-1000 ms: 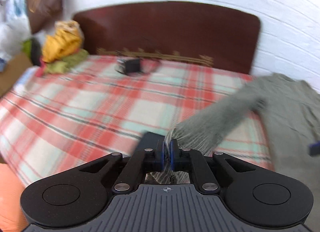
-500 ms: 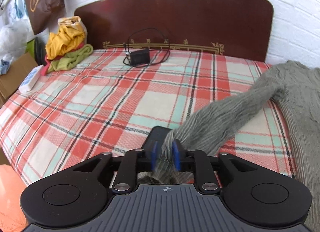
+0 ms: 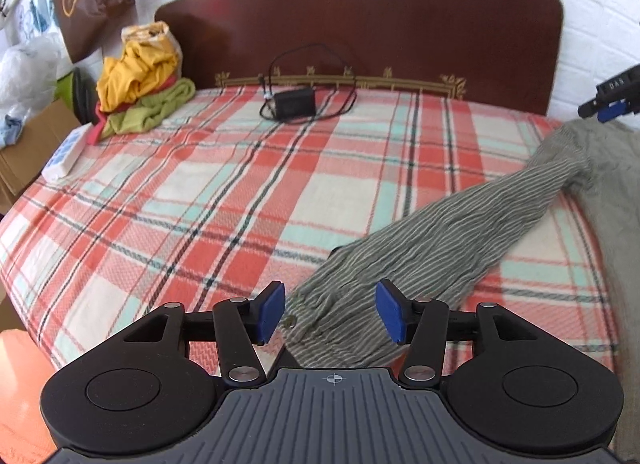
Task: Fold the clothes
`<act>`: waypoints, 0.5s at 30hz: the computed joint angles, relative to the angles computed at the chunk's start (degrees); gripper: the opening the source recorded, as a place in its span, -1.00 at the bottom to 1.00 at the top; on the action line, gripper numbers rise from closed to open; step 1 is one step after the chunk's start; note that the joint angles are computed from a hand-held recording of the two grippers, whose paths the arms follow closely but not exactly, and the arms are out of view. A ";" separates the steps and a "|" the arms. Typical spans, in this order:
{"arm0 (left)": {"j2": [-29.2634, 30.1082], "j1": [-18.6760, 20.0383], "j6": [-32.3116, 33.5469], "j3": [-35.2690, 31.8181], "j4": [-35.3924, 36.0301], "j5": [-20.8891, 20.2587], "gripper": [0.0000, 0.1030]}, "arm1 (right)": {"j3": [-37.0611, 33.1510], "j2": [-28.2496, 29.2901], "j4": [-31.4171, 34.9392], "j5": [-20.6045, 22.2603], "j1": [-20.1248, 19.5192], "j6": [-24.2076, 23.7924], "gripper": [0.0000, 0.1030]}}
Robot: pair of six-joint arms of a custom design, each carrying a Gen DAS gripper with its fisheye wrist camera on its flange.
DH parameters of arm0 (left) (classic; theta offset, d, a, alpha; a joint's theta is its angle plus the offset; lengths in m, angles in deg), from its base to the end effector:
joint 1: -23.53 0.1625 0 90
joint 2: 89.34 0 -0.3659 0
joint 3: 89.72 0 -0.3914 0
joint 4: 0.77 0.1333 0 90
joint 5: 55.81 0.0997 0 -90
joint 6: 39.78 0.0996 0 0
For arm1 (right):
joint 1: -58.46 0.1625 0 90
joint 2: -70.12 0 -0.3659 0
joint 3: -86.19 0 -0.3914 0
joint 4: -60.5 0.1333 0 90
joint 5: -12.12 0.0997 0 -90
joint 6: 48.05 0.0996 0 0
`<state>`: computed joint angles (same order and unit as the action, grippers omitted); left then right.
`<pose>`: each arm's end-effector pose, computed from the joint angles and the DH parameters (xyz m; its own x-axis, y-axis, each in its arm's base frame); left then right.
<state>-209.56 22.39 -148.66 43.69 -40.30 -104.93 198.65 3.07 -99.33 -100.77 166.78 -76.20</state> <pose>-0.1776 -0.1950 0.2666 -0.6144 -0.2325 -0.7540 0.4255 0.7071 -0.5648 0.2614 -0.4888 0.1784 -0.6807 -0.5285 0.5073 -0.6888 0.6976 -0.1974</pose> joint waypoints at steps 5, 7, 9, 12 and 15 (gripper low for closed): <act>-1.89 3.90 0.66 0.43 -0.25 1.51 0.29 | -5.37 7.42 -2.11 -4.22 -0.19 -1.69 0.19; -2.86 5.12 1.77 0.78 -0.99 2.02 0.31 | -6.68 9.68 -2.65 -5.64 -0.33 -1.79 0.19; -3.54 6.20 2.94 1.17 -1.92 2.26 0.34 | -7.55 11.14 -2.36 -6.75 -0.39 -2.59 0.14; -3.83 7.87 5.61 1.82 -4.32 2.15 0.33 | -8.73 12.53 -0.33 -8.48 -0.49 -2.17 -0.15; -4.14 9.33 8.58 2.69 -7.03 2.30 -0.12 | -8.13 12.99 -2.67 -9.65 -0.55 -3.47 -0.76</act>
